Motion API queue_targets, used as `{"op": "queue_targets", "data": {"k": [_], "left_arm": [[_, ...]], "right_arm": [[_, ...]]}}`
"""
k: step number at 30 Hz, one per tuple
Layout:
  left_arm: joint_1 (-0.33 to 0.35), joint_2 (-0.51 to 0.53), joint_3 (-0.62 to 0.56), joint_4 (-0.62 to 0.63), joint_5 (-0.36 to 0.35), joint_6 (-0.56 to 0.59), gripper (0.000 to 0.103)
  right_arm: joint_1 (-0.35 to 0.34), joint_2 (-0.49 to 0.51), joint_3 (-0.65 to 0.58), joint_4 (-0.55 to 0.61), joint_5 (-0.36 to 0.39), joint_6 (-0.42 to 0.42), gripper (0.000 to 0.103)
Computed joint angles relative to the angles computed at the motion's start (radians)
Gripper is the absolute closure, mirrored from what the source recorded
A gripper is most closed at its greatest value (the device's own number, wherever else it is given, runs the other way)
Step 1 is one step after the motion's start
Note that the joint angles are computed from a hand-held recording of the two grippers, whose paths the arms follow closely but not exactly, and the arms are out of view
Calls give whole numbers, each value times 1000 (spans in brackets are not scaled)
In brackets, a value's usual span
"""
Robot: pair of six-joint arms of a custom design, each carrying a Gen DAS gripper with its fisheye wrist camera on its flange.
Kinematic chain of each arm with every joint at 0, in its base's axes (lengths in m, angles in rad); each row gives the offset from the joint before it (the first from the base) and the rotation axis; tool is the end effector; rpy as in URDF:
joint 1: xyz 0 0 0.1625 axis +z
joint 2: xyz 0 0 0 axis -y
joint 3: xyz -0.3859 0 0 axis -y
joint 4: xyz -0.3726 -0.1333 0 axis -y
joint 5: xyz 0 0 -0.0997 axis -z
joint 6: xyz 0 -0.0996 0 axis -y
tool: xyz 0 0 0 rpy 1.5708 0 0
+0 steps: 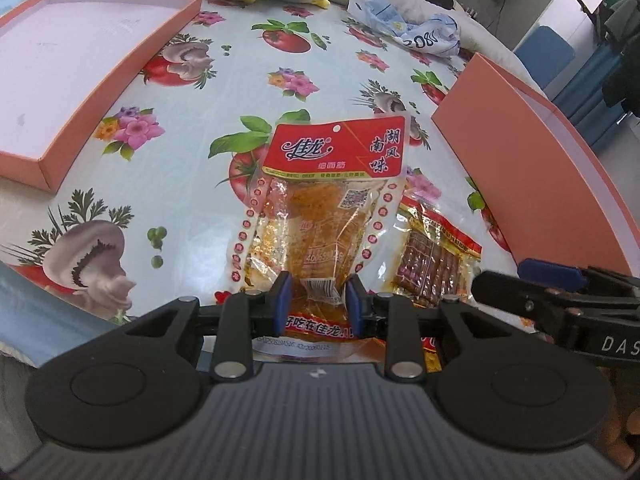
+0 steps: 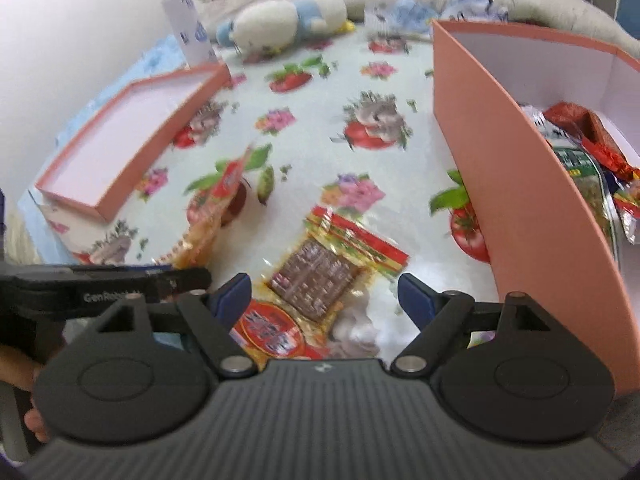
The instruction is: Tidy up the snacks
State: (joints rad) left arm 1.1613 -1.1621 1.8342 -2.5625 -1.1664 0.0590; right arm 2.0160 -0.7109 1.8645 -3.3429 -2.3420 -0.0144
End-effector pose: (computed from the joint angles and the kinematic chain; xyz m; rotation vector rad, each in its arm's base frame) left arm -0.0681 -0.5900 0.2290 0.5501 2.6969 -0.5349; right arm 0.3014 -0.4834 0.0733 0.2390 -2.3626 0.9394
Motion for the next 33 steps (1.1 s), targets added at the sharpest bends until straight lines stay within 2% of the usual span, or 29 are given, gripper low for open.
{"op": "queue_targets", "data": {"k": [2,5,7,9,12,13,16,18,20,22,24,33], "left_arm": [[4,1,-3,0,-5,2,70],[8,-1,-3,-3,-12,-4,70],[10,-4,-1,-1,-15,-6,70],[9,-8,1,3,-14,-5,70],[7,-14,6,6,-9,-8,70],[6,-14,7,8,-7,-11,70],[5,-17,12,6,-4,-10,70],[4,-15,10,9,0,-8,70],[4,-13,9,11,1,-5,70],[2,-12,12,9,6,-4,70],[1,-12,14,6,9,-4,70],[-17,-19,11,17,27,-15,70]], "right_arm": [[2,42,-15,-88,-7,-87,21],[-9,81,-27,-159,27,-224,21],[-15,111,-48,-164,19,-307,21],[-18,134,-75,-121,-25,-338,21],[-34,142,-80,-84,-47,-318,21],[-40,144,-73,-98,-47,-310,15],[-62,129,-42,-127,-1,-261,8],[-60,134,-48,-116,-7,-278,8],[-59,129,-55,-84,7,-288,13],[-53,130,-63,-65,15,-297,27],[-44,134,-79,-33,7,-287,34],[-29,113,-87,38,-3,-213,41]]}}
